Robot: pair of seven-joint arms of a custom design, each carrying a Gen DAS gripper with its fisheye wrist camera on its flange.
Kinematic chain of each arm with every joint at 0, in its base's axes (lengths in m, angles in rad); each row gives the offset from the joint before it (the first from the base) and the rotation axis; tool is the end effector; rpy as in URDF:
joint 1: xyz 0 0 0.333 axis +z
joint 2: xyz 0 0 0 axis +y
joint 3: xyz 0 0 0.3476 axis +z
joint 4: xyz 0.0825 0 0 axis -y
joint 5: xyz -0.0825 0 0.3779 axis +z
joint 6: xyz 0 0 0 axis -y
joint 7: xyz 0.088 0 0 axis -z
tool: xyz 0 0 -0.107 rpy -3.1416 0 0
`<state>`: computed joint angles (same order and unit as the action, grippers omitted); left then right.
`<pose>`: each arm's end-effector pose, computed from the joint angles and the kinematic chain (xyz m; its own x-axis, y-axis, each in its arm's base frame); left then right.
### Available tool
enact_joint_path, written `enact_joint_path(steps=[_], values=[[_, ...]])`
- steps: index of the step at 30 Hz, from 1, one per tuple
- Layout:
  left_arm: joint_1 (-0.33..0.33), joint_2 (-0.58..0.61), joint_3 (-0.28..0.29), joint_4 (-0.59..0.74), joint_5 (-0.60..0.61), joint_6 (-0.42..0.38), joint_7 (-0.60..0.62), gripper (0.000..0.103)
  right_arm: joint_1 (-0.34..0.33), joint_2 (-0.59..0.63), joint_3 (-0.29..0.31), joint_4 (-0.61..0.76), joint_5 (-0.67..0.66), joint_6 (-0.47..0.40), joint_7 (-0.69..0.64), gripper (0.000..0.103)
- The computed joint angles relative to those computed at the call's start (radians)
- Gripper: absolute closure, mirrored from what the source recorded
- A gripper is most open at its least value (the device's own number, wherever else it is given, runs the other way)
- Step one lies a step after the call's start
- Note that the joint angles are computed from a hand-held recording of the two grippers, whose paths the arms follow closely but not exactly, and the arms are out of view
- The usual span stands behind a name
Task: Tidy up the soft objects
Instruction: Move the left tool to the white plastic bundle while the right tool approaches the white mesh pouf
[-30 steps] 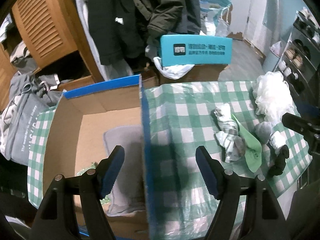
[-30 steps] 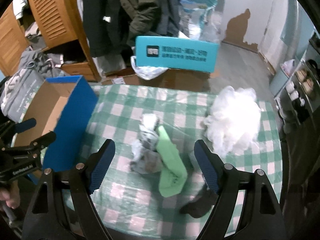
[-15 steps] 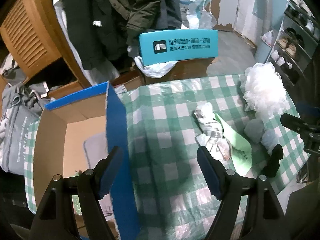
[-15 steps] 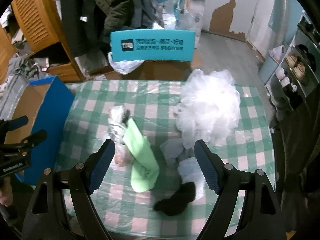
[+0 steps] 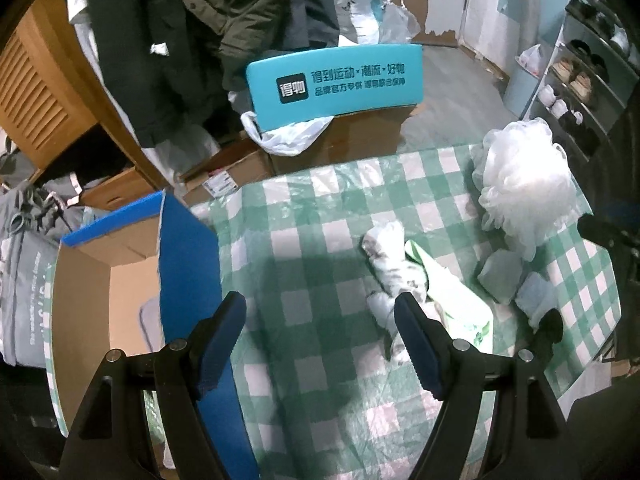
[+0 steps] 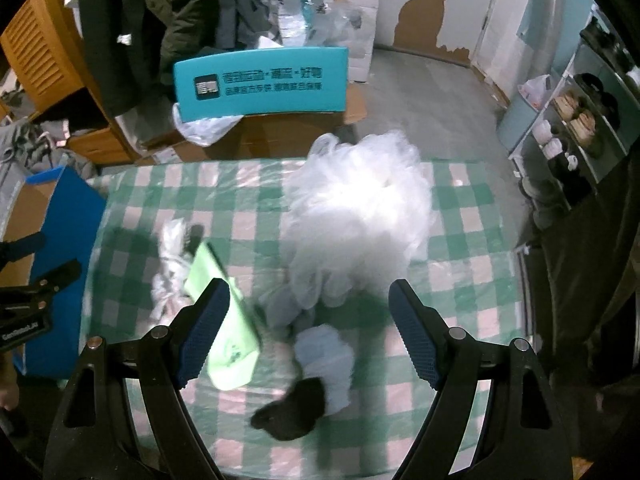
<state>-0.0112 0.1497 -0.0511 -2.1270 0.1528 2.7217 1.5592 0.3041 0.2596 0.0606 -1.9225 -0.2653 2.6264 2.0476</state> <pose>0.5983 -0.0419 0.4232 -0.1493 -0.9834 -0.1034 -0.8873 0.1794 -0.4248 0.6067 0.2352 0.4394 0.0864 -0.9962 -0.0101 -0.8876 -0.0723 -0.4549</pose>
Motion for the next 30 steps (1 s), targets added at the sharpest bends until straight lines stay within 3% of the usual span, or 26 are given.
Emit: enact_joint_path(steps=[6, 15, 25, 30], values=[[0.000, 0.062, -0.006, 0.105, -0.040, -0.076, 0.020, 0.025, -0.015, 0.100, 0.002, 0.154, 0.045, -0.103, -0.029, 0.022], [-0.007, 0.159, 0.003, 0.212, -0.062, -0.120, 0.054, 0.020, -0.002, 0.267, -0.020, 0.364, 0.037, -0.223, -0.012, 0.022], [0.000, 0.265, -0.002, 0.280, -0.158, -0.184, 0.089, 0.020, 0.026, 0.379, -0.045, 0.477, 0.016, -0.319, 0.023, 0.019], [0.029, 0.298, -0.031, 0.316, -0.258, -0.253, 0.108, 0.020, 0.040, 0.415, -0.063, 0.505, -0.016, -0.351, 0.054, 0.017]])
